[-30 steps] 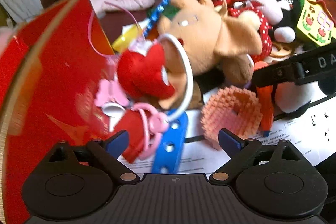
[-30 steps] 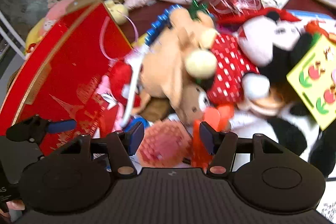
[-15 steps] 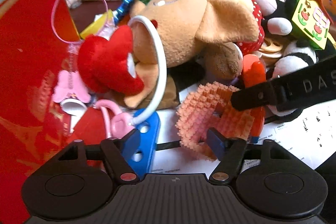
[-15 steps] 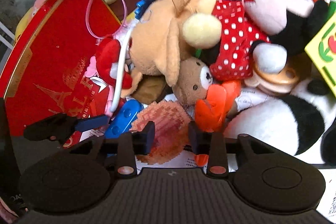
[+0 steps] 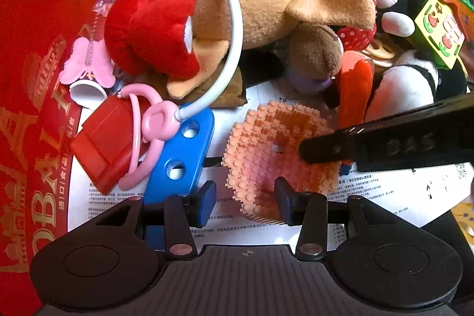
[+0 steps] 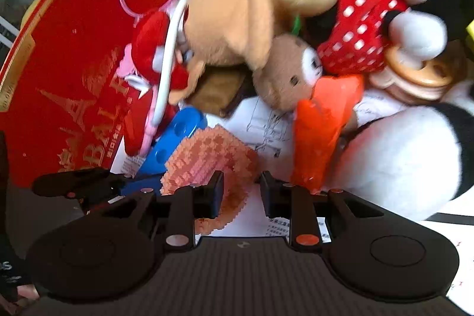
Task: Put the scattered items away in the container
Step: 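Move both open grippers back to the pile toward the pink bead ring, then close both grippers on the pink beaded ring toy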
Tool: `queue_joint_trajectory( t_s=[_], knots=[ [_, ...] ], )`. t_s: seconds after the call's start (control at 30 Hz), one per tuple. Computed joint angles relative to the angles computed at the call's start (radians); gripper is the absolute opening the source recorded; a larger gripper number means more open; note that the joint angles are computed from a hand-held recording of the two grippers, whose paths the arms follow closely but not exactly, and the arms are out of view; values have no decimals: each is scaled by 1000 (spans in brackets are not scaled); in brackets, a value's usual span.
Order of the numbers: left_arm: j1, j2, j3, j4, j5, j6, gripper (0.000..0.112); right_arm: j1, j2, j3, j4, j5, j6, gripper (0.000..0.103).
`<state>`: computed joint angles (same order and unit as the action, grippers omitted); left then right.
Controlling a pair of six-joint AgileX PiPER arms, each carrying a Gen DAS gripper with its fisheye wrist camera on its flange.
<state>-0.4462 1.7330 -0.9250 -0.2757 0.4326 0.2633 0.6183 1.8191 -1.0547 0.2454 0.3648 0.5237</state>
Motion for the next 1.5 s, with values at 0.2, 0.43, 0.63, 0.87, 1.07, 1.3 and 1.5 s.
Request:
queue_joint_trajectory(
  t_s=[0.2, 0.43, 0.63, 0.87, 1.07, 1.3, 1.5],
  knots=[
    [41, -3, -1, -93, 19, 114, 58, -27, 55, -21, 129, -9, -94, 31],
    [61, -3, -14, -166, 42, 255, 42, -36, 58, -20, 163, -13, -114, 26],
    [42, 75, -68, -140, 56, 216, 24, -27, 62, -44, 96, 20, -40, 26],
    [40, 56, -56, -140, 90, 227, 26, -11, 56, -40, 36, 23, 32, 23],
    [54, 62, -94, -83, 83, 189, 55, 13, 66, -55, -96, 12, 123, 20],
    [37, 78, -103, -105, 75, 223, 20, 7, 70, -67, -85, 32, 119, 20],
    [51, 76, -99, -127, 78, 250, 20, 5, 68, -81, -80, 63, 141, 22]
  ],
)
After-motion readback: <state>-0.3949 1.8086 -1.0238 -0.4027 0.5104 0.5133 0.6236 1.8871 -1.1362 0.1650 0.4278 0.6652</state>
